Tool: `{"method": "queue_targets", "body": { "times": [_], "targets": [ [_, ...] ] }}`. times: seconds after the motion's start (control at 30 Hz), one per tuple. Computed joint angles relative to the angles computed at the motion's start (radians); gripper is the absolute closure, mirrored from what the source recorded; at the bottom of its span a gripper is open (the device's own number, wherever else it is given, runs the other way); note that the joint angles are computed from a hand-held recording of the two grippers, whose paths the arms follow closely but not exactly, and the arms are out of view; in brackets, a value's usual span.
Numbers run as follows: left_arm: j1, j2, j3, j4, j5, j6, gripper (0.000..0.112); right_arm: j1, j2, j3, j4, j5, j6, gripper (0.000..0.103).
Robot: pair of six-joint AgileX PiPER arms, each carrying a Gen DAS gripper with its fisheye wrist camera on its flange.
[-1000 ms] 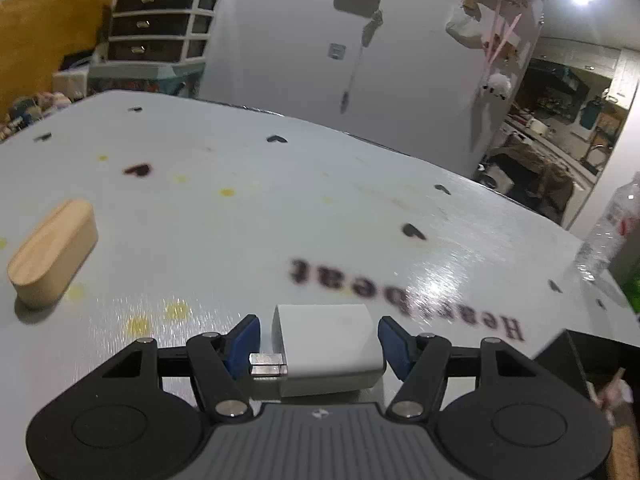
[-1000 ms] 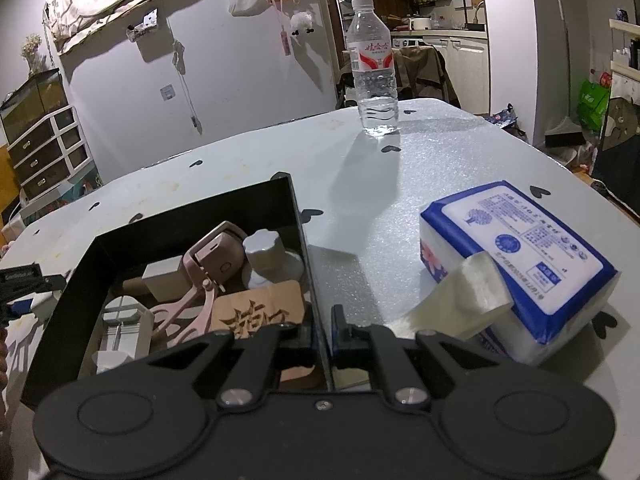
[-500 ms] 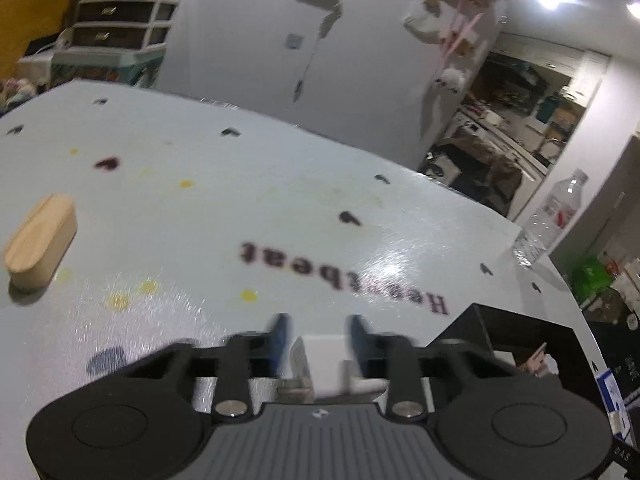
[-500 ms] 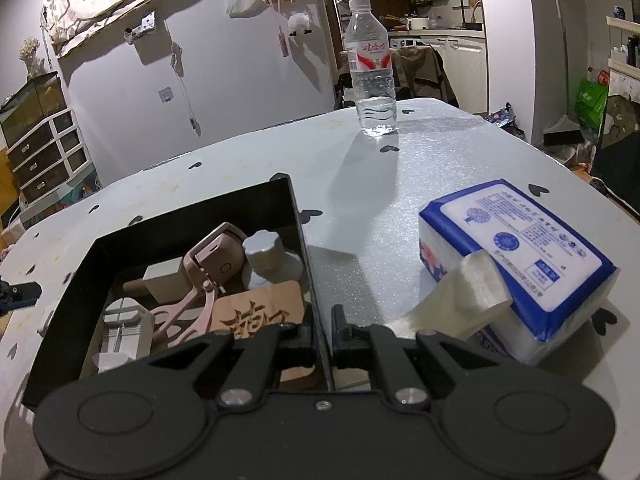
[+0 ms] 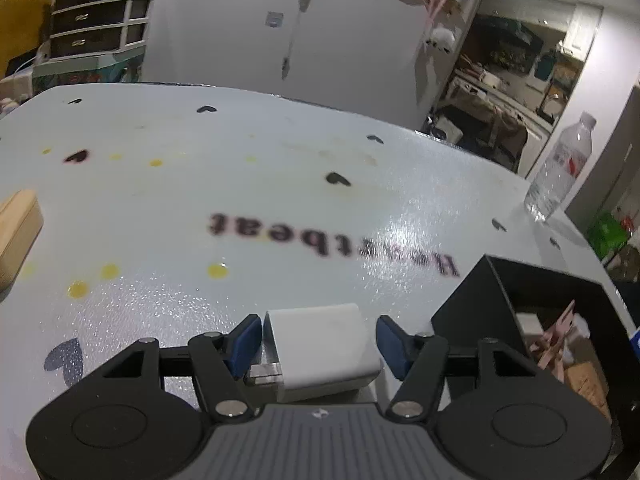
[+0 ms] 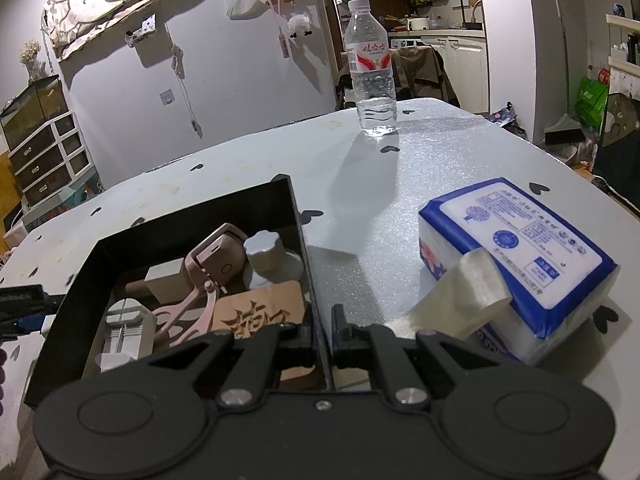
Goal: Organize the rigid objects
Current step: 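Move the left tool to the white USB charger and grasp it, then carry the white charger into the black box and open the left tool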
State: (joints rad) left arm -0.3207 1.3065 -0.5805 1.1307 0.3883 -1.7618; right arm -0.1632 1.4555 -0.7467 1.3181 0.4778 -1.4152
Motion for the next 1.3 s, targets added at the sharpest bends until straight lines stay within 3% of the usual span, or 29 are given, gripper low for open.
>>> {"method": "queue_targets", "body": {
  "times": [0.27,0.47,0.73,1.0,1.13,1.3],
  "targets": [
    [0.01,-0.053,0.037,0.018,-0.026,0.026,0.058,0.004,0.001,-0.001,0.002,-0.001,0.001,0.096],
    [-0.026,-0.164,0.049,-0.011,-0.016,0.081,0.06,0.006,0.002,-0.002,0.003,-0.003,0.0,0.096],
    [-0.166,-0.25,-0.022,-0.036,-0.035,0.206,0.06,0.005,0.003,-0.002,0.004,-0.002,-0.001,0.096],
    [-0.232,-0.077,-0.146,-0.226,-0.161,0.525,0.06,0.006,0.01,-0.006,0.015,0.004,-0.009,0.096],
    [-0.244,0.041,-0.219,-0.387,-0.159,0.727,0.06,0.005,0.012,-0.005,0.022,0.006,-0.016,0.096],
    [-0.221,0.146,-0.292,-0.715,-0.14,1.063,0.06,-0.008,0.017,-0.006,0.033,0.023,-0.03,0.096]
  ]
}}
